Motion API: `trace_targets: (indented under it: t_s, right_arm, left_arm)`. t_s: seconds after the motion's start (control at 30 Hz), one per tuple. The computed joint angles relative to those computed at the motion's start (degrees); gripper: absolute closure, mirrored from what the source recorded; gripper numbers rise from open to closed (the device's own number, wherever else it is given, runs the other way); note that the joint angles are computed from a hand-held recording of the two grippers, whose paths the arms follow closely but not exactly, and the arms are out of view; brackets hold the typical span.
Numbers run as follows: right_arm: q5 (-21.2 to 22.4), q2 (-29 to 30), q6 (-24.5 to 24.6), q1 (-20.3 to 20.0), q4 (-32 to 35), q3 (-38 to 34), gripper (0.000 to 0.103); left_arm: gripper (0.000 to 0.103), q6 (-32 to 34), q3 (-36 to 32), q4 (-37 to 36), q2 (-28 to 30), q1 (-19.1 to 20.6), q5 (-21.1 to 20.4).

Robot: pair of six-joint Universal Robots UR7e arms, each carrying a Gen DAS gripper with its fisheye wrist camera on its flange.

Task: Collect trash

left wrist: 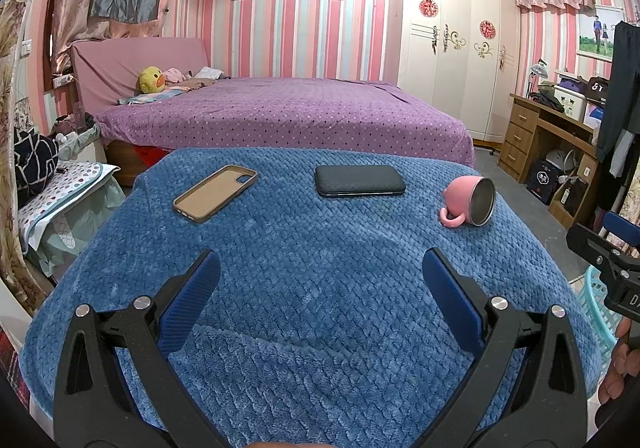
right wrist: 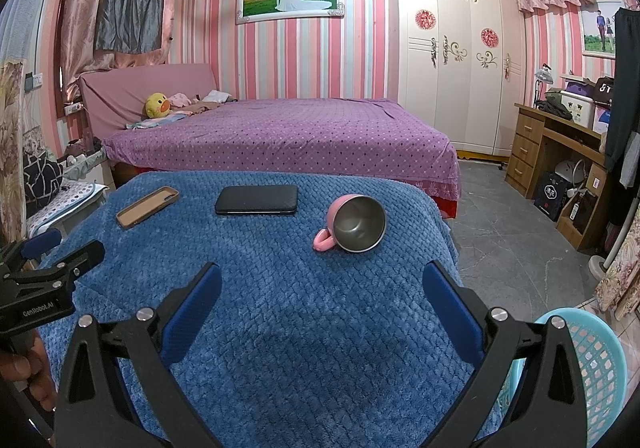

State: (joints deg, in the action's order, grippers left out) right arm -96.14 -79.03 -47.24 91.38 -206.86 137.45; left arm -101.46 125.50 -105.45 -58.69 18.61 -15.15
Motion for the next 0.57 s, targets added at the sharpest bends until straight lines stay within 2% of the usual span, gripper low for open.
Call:
trace_targets:
  t_s: [0.23, 0.57]
  right_arm:
    - [0.12, 0.44, -0.41, -0.44, -0.51, 0.20, 0.005]
    - [0.33, 0.74, -0.51, -0.69, -1.26, 0.50, 0.005]
  left_arm:
    - [0.005, 1.55, 0.05, -2.51, 0.43, 0.00, -0.21]
    - [0.005, 0.23, -0.80, -0.84, 0.72, 0.16, -0.83]
